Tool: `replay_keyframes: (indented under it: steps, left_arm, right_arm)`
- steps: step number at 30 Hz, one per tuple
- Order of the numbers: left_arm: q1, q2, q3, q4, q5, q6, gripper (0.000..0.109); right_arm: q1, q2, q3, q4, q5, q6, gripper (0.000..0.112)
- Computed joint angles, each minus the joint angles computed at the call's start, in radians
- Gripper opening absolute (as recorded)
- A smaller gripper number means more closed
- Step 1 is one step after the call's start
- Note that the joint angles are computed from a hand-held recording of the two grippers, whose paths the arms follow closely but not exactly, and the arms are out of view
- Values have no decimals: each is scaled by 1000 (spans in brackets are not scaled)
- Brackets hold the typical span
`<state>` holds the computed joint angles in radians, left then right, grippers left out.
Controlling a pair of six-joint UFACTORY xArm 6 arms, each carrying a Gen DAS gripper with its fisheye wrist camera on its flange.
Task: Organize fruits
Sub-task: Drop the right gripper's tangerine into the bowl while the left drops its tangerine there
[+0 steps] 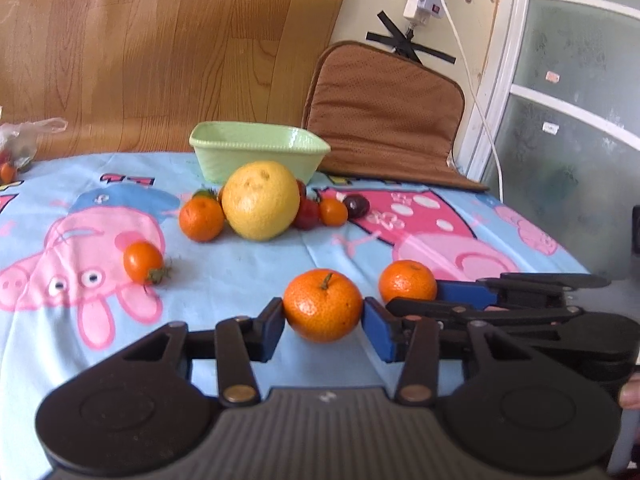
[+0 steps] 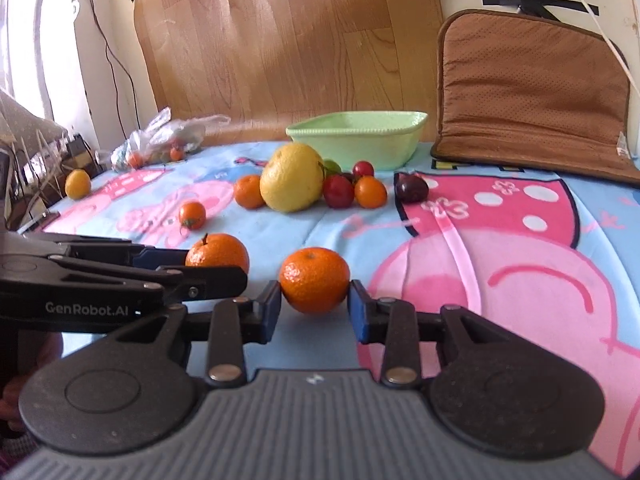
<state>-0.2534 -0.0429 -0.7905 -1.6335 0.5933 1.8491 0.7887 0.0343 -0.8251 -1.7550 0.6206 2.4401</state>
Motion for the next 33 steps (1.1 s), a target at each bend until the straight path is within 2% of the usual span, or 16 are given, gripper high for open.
replay_keyframes:
  steps: [4,9,12,16,22,24,26,28,31,33]
  left_arm:
    - [5,87,-167,86,21,-117,43]
    - [-18,314,-512,164,-34,-279,43]
    - [-28,471,-724,268,-55,-432,43]
    - [-57,646,-945,431,-96,-597,43]
    - [-97,832,-1147,711,-124,-827,45]
    - [-108,839,-1144,709,-152,-814,55]
    - [-112,819,-1118,666,-168,-774,57]
    - [-109,777,-1072,604,-168,-720,57]
    - [-105,676,-960,450,-196,-558,58]
    - [-91,591,-865,319,-185,-431,58]
  right_arm:
    - [-98,6,-68,-92,-70,8,39]
    - [-257,72,-215,-227,-126,63,39]
    - [-331,158,-319,-192,-161,-36,39]
    - [-402,267,-420,-81,-206,-190,39]
    - [-467,378,-518,69,-273,-357,40]
    - [-467,385,-526,64,-269,-353,41]
    - [-458,381,-534,91,-233,-374,42]
    - [-448,351,-505,52,-216,-319,42]
    - [-414,281,-433,4,-159,-250,42]
    - [-381,220,-365,-25,-118,-200,43]
